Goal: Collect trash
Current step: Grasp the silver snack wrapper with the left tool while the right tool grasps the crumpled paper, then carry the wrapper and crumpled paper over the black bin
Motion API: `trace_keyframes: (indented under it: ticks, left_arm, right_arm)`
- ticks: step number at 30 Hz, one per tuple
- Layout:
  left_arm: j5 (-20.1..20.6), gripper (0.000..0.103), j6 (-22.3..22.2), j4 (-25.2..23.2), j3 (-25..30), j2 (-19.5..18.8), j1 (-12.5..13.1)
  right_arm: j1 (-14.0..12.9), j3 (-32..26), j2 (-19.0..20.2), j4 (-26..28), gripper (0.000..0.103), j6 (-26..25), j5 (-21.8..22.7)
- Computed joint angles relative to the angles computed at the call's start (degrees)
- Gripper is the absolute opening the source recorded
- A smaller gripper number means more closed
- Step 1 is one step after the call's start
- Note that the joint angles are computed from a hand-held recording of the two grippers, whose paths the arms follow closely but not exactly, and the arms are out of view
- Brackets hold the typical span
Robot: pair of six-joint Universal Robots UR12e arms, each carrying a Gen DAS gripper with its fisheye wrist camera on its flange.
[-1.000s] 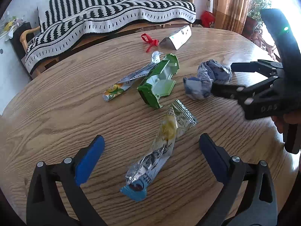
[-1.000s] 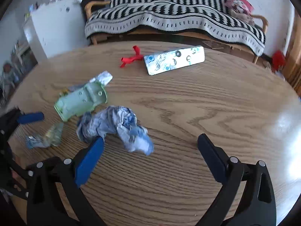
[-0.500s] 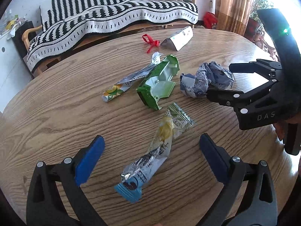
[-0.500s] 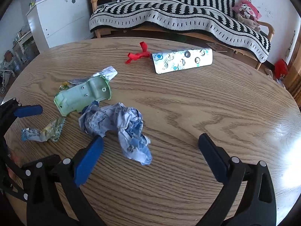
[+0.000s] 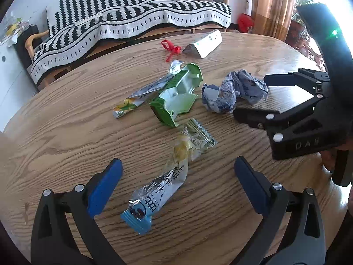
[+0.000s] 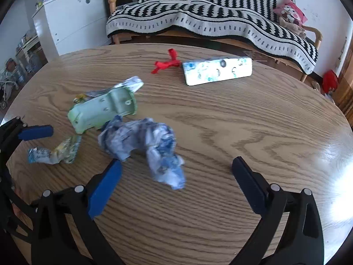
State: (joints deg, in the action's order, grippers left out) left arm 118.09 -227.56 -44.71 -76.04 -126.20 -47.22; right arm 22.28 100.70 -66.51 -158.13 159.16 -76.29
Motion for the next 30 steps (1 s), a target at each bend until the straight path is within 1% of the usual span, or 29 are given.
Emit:
trace_keyframes:
  ticks: [1, 3, 6, 9, 10, 11, 12, 13, 14, 15, 16, 18, 21, 24, 30]
  left_arm:
    - [-0.01, 0.098, -0.21, 0.06, -0.02, 0.01, 0.02]
    - [0.07, 0.098, -0.39, -0.07, 0.11, -0.06, 0.0]
    - [0.23, 0.097, -0.59, -0.18, 0.23, -0.12, -0.06]
    - [0.43, 0.092, -0.2, 0.24, 0.28, -0.2, -0.2]
    - [0.67, 0.085, 0.31, 0.7, 0.34, -0.27, -0.32]
    - [0.92, 0.074, 0.8, 1.22, 0.39, -0.34, -0.41]
    - [1.36, 0.066, 1.16, 1.4, 0.61, -0.49, -0.52]
    - [2.16, 0.04, 1.47, 1.88, 0.68, -0.58, -0.66]
    - [3.31, 0.015, 0.65, 0.57, 1.13, -0.69, -0.79]
    - [3.35, 0.015, -0.32, 0.42, 1.01, -0.57, -0.73]
    - [3.0, 0.015, -1.17, 1.45, 0.47, -0.34, -0.63]
    - [2.85, 0.014, -2.52, 1.82, 0.04, -0.07, -0.48]
    - [3.34, 0.013, -3.6, 1.24, 0.05, 0.08, -0.49]
    - [3.91, 0.013, -3.93, 0.25, 0.47, -0.02, -0.64]
    - [4.24, 0.013, -5.05, -0.29, 0.58, 0.05, -0.65]
  right_arm:
    - [0.13, 0.06, -0.03, -0.04, 0.097, -0.03, 0.08]
    - [0.26, -0.13, 0.1, -0.32, 0.093, 0.09, 0.28]
    - [0.36, -0.12, 0.13, -1.1, 0.083, 0.62, 0.44]
    - [0.34, 0.07, 0.06, -1.53, 0.076, 0.43, 0.96]
    - [0.25, 0.21, -0.02, -1.8, 0.067, 0.28, 1.31]
    - [0.11, 0.51, -0.18, -2.37, 0.049, 0.15, 2.04]
    - [-0.08, 0.75, -0.31, -2.68, 0.037, 0.4, 2.85]
    - [-0.35, 0.85, -0.42, -2.54, 0.023, 1.26, 3.6]
    - [-0.85, 1.04, -0.59, -2.09, 0.023, 2.38, 5.5]
    - [-1.12, 1.08, -0.68, -1.93, 0.022, 3.09, 6.46]
    - [-1.31, 1.33, -0.81, -2.44, 0.022, 3.87, 6.89]
    - [-1.43, 2.08, -1.14, -4.92, 0.022, 4.89, 6.42]
    - [-1.43, 2.69, -1.55, -6.87, 0.022, 5.95, 5.86]
    - [-1.63, 2.84, -1.83, -6.24, 0.022, 6.78, 6.17]
    - [-1.32, 3.19, -2.19, -5.56, 0.022, 6.34, 5.61]
